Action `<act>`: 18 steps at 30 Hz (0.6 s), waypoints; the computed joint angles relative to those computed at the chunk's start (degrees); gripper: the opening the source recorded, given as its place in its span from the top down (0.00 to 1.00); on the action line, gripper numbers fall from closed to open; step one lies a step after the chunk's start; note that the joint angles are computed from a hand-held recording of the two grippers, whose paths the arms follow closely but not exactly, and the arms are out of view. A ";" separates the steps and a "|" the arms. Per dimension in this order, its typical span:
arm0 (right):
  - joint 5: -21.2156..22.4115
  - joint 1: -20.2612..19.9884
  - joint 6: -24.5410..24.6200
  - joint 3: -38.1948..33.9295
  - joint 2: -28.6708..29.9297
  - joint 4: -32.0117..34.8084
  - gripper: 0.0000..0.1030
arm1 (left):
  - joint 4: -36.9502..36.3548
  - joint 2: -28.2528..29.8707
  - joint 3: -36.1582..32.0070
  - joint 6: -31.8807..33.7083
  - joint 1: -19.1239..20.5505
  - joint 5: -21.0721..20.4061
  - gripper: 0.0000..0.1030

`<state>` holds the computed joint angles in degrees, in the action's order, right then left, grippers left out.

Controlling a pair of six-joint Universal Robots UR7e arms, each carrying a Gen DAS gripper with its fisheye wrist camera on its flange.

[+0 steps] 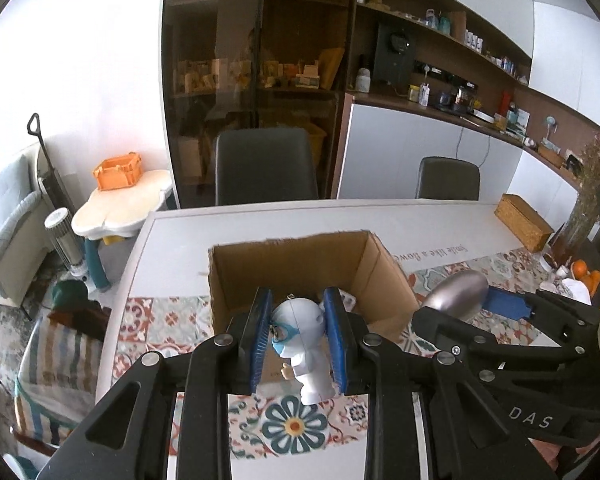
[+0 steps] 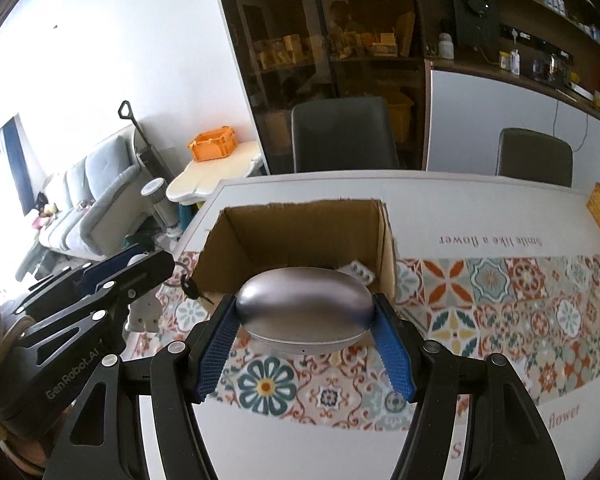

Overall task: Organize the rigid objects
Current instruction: 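Carry the keychain and silver egg over the cardboard box with both tools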

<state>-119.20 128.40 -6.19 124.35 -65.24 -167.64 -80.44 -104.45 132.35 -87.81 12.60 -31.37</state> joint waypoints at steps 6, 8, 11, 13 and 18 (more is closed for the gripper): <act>-0.24 -0.80 -1.49 -3.29 3.06 -0.71 0.36 | -5.41 1.59 -1.07 6.87 4.38 2.82 0.74; -0.23 -1.22 -1.64 -4.49 4.09 -0.57 0.36 | -8.49 2.03 -1.14 9.99 6.22 3.30 0.74; -0.24 -1.69 -2.12 -6.09 5.42 -0.07 0.36 | -12.70 2.53 -1.01 13.79 8.57 3.28 0.74; -0.38 -1.94 -2.50 -7.50 6.57 0.91 0.36 | -14.18 3.03 -1.13 15.27 9.88 3.13 0.74; -0.80 -2.77 -2.87 -10.14 9.26 2.34 0.36 | -19.38 4.65 -1.54 20.28 13.90 2.49 0.74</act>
